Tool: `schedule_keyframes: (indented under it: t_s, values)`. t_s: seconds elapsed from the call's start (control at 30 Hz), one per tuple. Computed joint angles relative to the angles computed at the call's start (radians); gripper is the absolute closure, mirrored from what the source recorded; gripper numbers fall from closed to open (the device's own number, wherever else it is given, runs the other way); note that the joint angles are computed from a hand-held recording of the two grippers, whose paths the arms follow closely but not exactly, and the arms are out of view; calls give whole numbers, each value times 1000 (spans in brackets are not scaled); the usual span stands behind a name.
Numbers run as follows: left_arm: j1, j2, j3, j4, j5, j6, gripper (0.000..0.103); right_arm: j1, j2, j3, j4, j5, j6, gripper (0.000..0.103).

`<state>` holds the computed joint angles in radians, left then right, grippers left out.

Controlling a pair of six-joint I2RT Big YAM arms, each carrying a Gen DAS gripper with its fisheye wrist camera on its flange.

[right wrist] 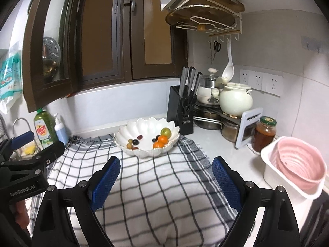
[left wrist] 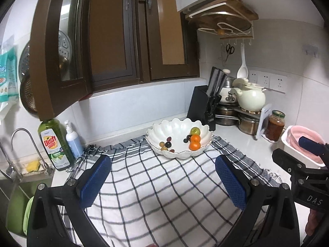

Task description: Organize fruits

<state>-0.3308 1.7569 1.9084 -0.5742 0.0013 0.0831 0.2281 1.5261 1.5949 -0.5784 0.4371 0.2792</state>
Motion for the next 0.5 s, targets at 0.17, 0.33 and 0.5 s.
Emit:
schedule_keyframes:
  t_s: [0.17,0.33,0.5]
  values:
    - [-13,-92,-128,60,-15,9,0,17,-65,-75,-1,3,14,11]
    - [-16,-150,-202,75,-19,11,0,37,-114,-130,0,23,16,11]
    - [-14,-193,-252,75,-8,7,0,60,-152,-169,3,42,8,11]
